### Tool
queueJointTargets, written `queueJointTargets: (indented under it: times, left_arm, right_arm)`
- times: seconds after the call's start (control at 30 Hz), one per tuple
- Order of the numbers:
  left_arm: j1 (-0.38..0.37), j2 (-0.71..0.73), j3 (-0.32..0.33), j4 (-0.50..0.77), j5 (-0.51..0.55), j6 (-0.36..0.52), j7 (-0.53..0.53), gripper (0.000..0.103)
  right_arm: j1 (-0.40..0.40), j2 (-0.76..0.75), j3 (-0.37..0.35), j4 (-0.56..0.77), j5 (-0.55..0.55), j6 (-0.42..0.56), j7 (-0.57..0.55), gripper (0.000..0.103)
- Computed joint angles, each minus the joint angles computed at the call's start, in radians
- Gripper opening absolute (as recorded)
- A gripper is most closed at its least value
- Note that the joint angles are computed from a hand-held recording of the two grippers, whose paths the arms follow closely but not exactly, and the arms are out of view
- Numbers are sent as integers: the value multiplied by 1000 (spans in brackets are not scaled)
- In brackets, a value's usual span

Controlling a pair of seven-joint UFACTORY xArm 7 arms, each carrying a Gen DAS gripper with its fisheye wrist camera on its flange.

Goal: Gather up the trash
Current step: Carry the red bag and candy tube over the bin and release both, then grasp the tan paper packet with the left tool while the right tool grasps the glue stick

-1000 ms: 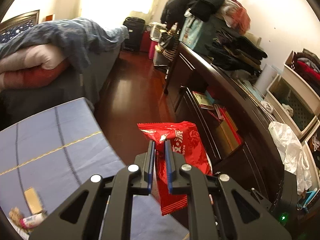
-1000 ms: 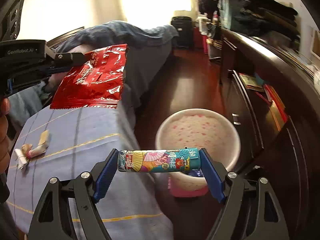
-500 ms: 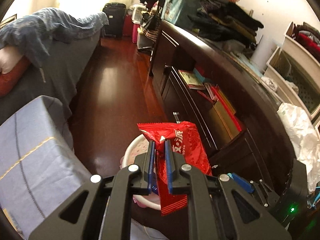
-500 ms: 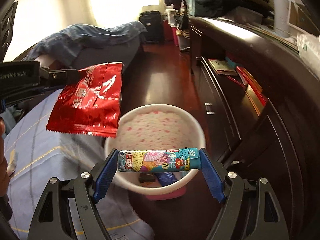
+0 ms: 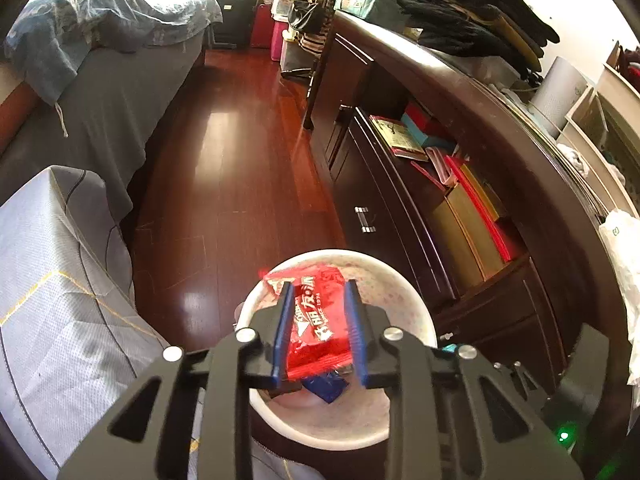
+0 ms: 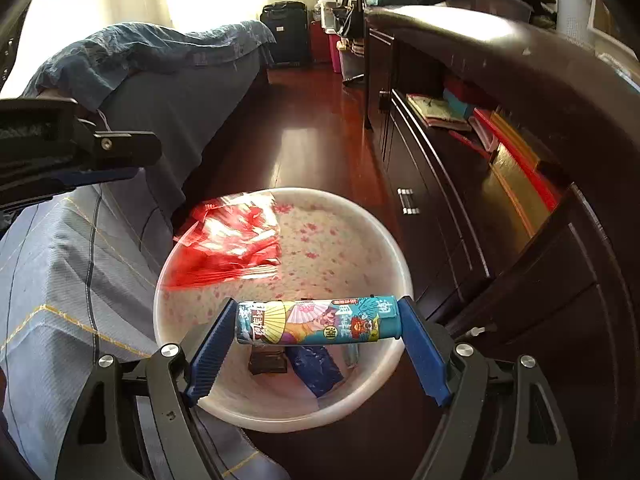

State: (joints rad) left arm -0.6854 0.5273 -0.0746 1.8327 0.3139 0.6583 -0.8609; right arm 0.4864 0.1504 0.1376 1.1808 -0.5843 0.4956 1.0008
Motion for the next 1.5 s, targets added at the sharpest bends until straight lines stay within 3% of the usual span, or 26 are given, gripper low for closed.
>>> queueJointTargets:
  times: [0.07, 0.33, 0.57, 0.73, 0.83, 1.07, 1.23, 1.33, 1.5]
  left_arm:
    - [-1, -10, 6, -14, 7, -12, -7, 33]
    - [-20, -72, 20, -72, 79, -15, -54, 36]
    - [-32, -195, 21, -187, 209, 15, -176, 45]
    - [-28, -365, -2, -355, 345, 117, -333, 59]
    - [-2, -468, -31, -459, 383, 181, -404, 63]
    - [94, -742, -104, -719, 365, 367, -551, 71]
    - [172, -871, -141, -843, 312, 470, -591, 76]
    - [219, -893, -155, -878, 271, 499, -598, 77]
    - [284, -938, -142, -970, 188, 427, -563, 77]
  right_arm:
    - [3, 0, 0, -1, -7, 1, 5, 81]
    - [8, -13, 5, 3, -19, 10, 15, 83]
    - [12, -42, 31, 10, 14, 22, -15, 87]
    - [31, -62, 68, 18, 70, 11, -70, 90]
    - [56, -59, 90, 37, 92, 6, -107, 90]
    - [126, -31, 121, 101, 138, -12, -203, 91]
    - [179, -1, 129, 153, 159, -8, -253, 91]
    - [207, 13, 130, 179, 171, 4, -276, 91]
    - [249, 38, 126, 224, 166, 27, -295, 92]
